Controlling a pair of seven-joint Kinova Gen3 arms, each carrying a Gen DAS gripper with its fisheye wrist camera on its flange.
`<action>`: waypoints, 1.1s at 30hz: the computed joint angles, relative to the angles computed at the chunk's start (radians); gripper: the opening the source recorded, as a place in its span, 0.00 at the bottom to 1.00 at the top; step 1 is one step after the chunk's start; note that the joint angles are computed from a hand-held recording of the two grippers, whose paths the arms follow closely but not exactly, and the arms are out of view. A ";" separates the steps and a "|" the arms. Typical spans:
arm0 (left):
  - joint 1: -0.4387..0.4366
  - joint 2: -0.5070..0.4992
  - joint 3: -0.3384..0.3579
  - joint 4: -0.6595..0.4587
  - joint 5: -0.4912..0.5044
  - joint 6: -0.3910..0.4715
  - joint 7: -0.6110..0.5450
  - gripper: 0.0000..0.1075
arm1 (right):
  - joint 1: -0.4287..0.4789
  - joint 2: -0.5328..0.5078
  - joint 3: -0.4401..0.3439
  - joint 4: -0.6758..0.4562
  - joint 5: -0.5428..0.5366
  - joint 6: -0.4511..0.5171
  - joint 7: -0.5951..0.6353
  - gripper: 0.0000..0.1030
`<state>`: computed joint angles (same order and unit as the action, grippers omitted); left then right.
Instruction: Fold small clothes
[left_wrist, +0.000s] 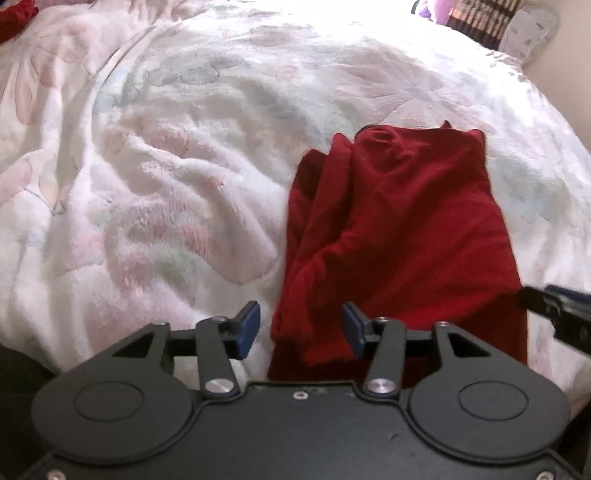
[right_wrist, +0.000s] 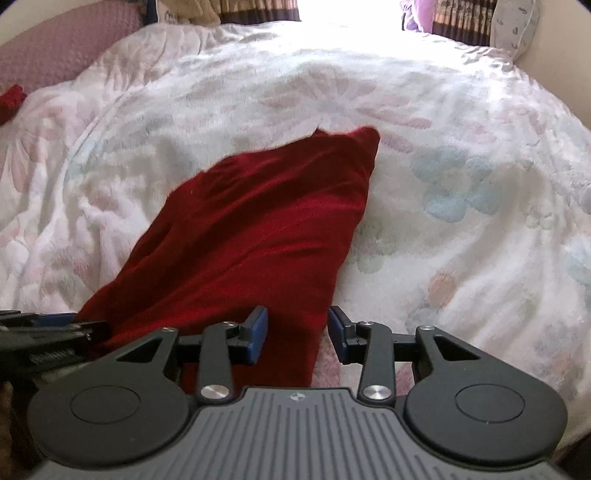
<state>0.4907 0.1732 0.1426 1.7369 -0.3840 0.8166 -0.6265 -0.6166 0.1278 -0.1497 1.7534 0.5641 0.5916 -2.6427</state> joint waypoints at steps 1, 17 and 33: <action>-0.008 0.022 0.005 -0.018 0.013 0.008 -0.030 0.48 | -0.003 0.005 0.002 -0.004 0.009 0.007 -0.008 0.44; 0.014 -0.039 0.008 0.041 0.007 -0.028 -0.004 0.04 | 0.052 -0.035 -0.011 0.045 -0.110 -0.049 0.085 0.54; 0.048 0.125 -0.015 -0.178 -0.103 0.082 -0.051 0.49 | 0.066 0.009 0.001 0.012 -0.261 -0.051 0.251 0.54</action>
